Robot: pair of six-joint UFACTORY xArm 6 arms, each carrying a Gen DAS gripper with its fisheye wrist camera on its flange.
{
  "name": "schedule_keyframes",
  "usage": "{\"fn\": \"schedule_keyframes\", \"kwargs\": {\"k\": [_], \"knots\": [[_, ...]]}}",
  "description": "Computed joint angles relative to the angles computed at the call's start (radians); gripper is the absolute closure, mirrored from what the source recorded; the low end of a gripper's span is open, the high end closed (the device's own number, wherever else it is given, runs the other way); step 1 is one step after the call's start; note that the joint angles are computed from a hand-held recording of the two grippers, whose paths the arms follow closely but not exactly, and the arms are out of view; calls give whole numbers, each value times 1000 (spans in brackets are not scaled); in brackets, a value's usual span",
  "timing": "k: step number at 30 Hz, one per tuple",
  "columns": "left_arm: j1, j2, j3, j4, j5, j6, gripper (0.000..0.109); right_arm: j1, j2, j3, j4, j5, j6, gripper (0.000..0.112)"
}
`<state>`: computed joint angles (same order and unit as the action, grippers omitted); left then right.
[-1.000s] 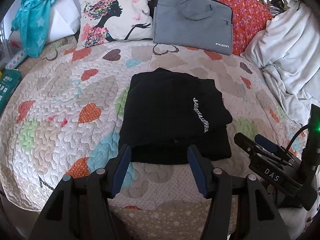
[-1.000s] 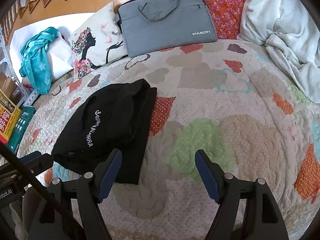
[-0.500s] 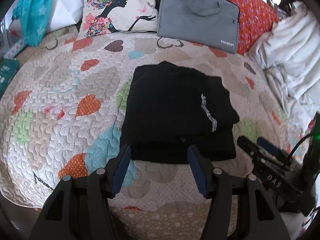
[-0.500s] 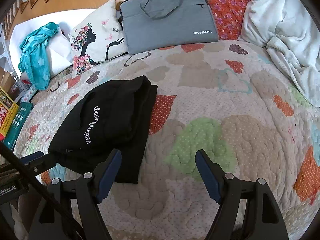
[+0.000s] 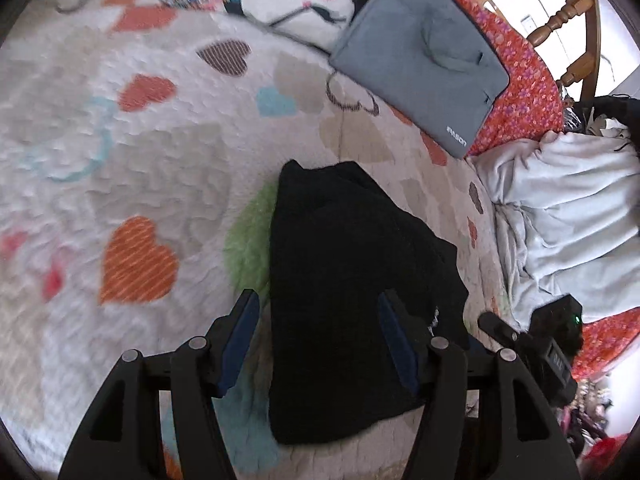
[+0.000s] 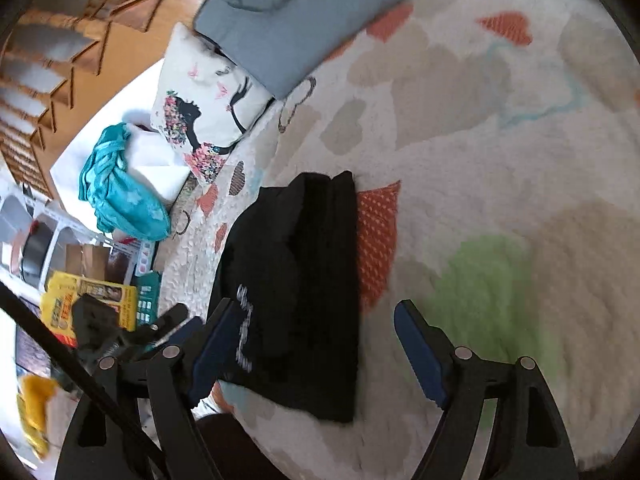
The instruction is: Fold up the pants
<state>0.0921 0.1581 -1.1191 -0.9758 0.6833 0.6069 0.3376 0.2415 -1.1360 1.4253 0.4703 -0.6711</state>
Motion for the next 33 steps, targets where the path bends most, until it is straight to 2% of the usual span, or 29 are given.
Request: {"fn": "schedule_keyframes", "kwargs": {"k": [4,8,12,13,14,15,16,17,18,22,25,29,33], "knots": [[3,107,-102,2,72,10,48,-1,93,-112,-56,26,60,28],[4,178,-171,-59,125,51,33,6,176,-211,-129,56,113,26],[1,204,-195,-103,138,43,30,24,216,-262,-158,48,113,26],[-2,199,-194,-100,138,41,36,25,219,-271,-170,60,121,30],[-9,185,-183,-93,125,37,46,20,222,-282,-168,97,119,44],[-9,176,-176,-95,125,41,50,18,221,-285,-175,116,125,53],[-8,164,-168,-102,126,45,56,19,215,-281,-182,116,124,55],[-6,157,-167,-107,129,43,61,19,210,-280,-190,117,124,61],[-3,149,-165,-116,134,42,63,16,206,-282,-190,127,122,66],[-2,136,-192,-159,147,41,66,8,191,-301,-199,129,124,68],[-17,174,-271,-146,140,7,66,-6,199,-342,-227,125,143,68],[-47,283,-432,-82,110,-65,66,-24,252,-454,-333,116,229,68],[-67,412,-597,15,98,-164,66,-43,364,-614,-470,124,352,68]]}}
